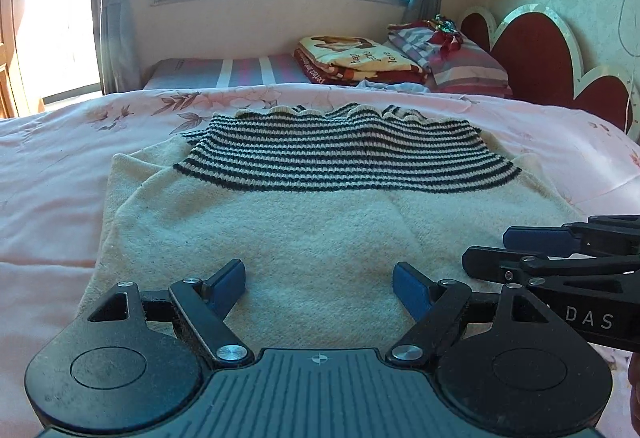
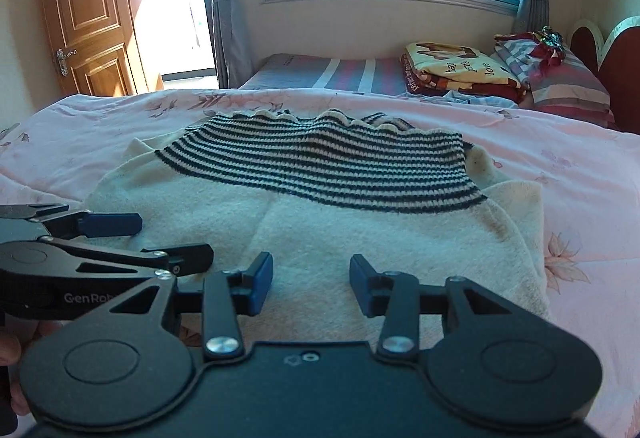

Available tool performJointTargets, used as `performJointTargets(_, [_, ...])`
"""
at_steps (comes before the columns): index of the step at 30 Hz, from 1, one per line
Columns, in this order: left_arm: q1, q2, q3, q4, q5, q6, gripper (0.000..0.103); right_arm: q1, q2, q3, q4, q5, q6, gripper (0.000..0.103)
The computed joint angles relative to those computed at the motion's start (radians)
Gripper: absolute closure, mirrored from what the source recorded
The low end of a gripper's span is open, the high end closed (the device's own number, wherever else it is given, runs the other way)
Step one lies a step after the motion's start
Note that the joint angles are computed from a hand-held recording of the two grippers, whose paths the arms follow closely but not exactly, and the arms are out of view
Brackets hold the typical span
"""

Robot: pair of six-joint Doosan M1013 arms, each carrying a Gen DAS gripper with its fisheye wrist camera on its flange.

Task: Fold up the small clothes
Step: 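Open both tools and release the folded hem onto the sweater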

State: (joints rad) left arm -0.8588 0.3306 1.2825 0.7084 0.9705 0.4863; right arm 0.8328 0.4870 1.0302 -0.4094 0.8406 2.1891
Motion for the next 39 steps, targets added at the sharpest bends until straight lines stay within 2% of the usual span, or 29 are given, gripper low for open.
performJointTargets(5, [0.0,-0.008,0.021,0.009,-0.018,0.016,0.022,0.004,0.005,0.003,-0.013,0.012,-0.003,0.06])
performJointTargets(10, [0.001,-0.027,0.045,0.008,-0.008,0.001,0.017,0.013,0.008,-0.006,-0.044,0.049,-0.046,0.058])
performJointTargets(13, [0.003,-0.056,0.09,0.023,-0.027,-0.016,0.017,0.008,-0.021,0.037,-0.054,0.05,-0.043,0.051])
performJointTargets(17, [0.009,-0.09,0.137,0.027,-0.047,-0.031,0.017,0.004,-0.068,0.116,-0.107,0.053,-0.011,0.053])
performJointTargets(19, [0.013,-0.102,0.153,0.027,-0.056,-0.04,0.017,-0.011,-0.095,0.16,-0.099,0.026,0.037,0.054])
performJointTargets(22, [0.016,-0.109,0.164,0.03,-0.059,-0.053,0.017,-0.018,-0.112,0.184,-0.097,0.027,0.073,0.054])
performJointTargets(24, [0.015,-0.102,0.152,0.026,-0.042,-0.052,0.017,-0.017,-0.11,0.176,-0.093,0.038,0.074,0.054])
performJointTargets(25, [0.011,-0.093,0.131,0.022,-0.01,-0.056,0.017,-0.014,-0.105,0.163,-0.097,0.053,0.079,0.054])
performJointTargets(27, [-0.008,-0.076,0.093,0.049,0.031,-0.091,0.017,-0.007,-0.116,0.174,-0.138,0.024,0.149,0.056])
performJointTargets(29, [-0.027,-0.063,0.073,0.085,0.023,-0.09,0.017,-0.002,-0.123,0.186,-0.184,0.003,0.212,0.055])
performJointTargets(32, [-0.039,-0.025,0.026,0.058,0.024,-0.014,0.017,-0.006,-0.114,0.178,-0.168,0.022,0.215,0.055])
performJointTargets(34, [-0.039,0.01,-0.016,0.004,0.085,0.068,0.017,-0.006,-0.108,0.176,-0.168,0.038,0.206,0.055])
performJointTargets(36, [-0.045,0.012,0.0,0.04,0.087,0.032,0.006,-0.008,-0.11,0.182,-0.156,0.047,0.186,0.055])
performJointTargets(39, [-0.037,-0.009,0.032,0.031,0.039,0.013,0.006,-0.006,-0.119,0.201,-0.166,0.045,0.19,0.054])
